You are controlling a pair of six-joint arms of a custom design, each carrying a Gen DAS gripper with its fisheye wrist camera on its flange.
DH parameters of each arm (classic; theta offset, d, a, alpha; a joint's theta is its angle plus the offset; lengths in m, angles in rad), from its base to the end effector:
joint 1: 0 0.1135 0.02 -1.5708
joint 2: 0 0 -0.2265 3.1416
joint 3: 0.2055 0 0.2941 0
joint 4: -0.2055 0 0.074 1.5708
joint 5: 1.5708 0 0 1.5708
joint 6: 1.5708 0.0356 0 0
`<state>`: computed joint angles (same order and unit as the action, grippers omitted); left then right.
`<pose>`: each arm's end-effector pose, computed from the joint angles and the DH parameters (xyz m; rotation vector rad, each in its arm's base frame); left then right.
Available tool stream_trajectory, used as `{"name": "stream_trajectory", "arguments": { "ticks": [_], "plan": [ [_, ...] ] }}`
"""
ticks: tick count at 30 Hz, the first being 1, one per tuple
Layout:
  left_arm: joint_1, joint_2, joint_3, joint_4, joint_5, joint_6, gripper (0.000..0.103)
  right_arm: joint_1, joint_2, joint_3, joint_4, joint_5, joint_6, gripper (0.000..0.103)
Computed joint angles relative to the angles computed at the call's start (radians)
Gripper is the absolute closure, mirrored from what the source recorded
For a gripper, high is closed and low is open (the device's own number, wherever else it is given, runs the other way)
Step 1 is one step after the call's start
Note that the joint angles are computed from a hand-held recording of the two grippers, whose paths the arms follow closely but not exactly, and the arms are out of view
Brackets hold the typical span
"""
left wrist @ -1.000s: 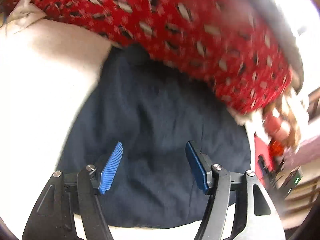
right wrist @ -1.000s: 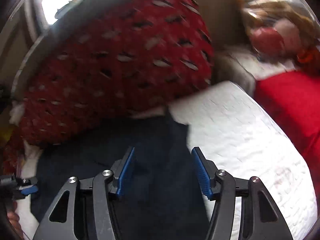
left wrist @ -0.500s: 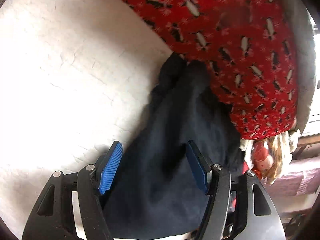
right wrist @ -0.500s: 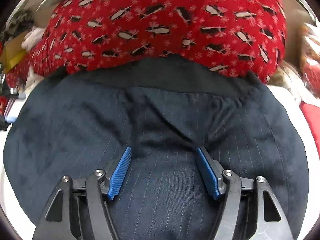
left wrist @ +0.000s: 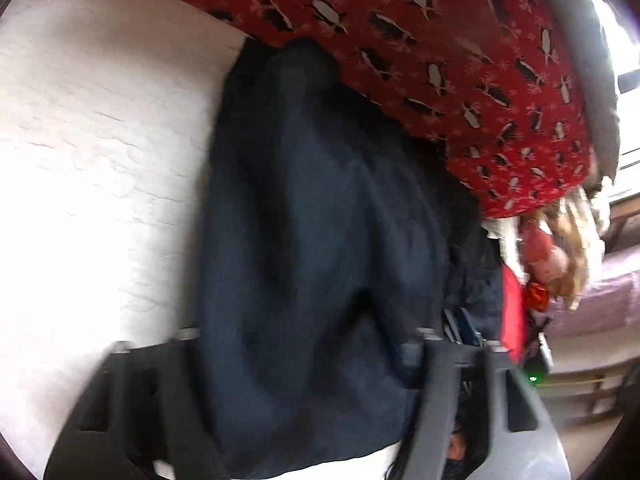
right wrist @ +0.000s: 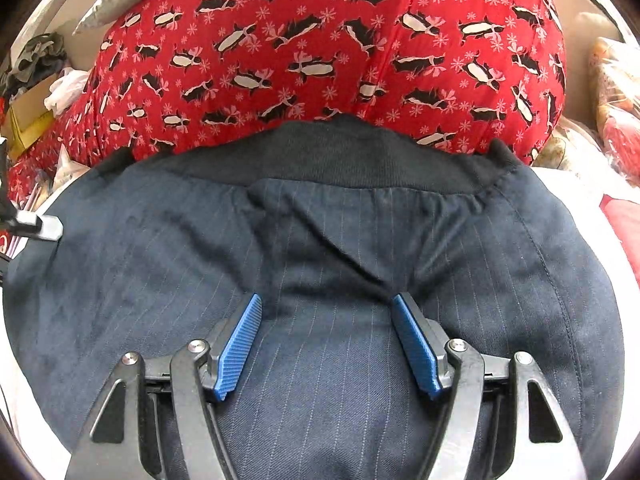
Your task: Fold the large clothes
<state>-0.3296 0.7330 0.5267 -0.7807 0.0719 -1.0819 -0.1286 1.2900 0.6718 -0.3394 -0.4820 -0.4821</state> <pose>0.1942 -0.0691 0.1734 -0.9576 2.5036 -0.5958 0.2871 -0.0205 0.1269 -0.6059 2.3303 0.3342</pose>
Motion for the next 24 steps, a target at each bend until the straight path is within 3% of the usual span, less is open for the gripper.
{"name": "stream_trajectory", "arguments": {
  "ticks": [1, 4, 8, 13, 18, 21, 24],
  "plan": [
    [-0.006, 0.001, 0.009, -0.018, -0.022, -0.009, 0.081, -0.002, -0.001, 0.001, -0.003, -0.001, -0.001, 0.034],
    [-0.013, -0.116, -0.019, -0.057, -0.047, -0.051, 0.089, -0.005, -0.002, 0.004, -0.010, -0.006, -0.004, 0.034],
    [-0.126, -0.100, 0.058, -0.060, -0.154, -0.119, 0.091, -0.012, -0.005, 0.021, -0.053, -0.010, -0.011, 0.034],
    [-0.214, -0.008, 0.166, -0.020, -0.208, -0.144, 0.092, -0.087, -0.056, 0.089, -0.233, -0.039, -0.102, 0.035],
    [-0.312, 0.163, 0.292, 0.035, -0.263, -0.175, 0.092, -0.301, -0.200, 0.013, -0.146, -0.097, -0.178, 0.031],
    [-0.350, 0.282, 0.367, 0.076, -0.269, -0.203, 0.092, -0.381, -0.081, 0.037, -0.103, -0.059, -0.217, 0.024],
    [-0.377, 0.406, 0.457, 0.091, -0.269, -0.211, 0.092, -0.486, 0.160, 0.161, -0.208, -0.199, -0.256, 0.017]
  ]
}}
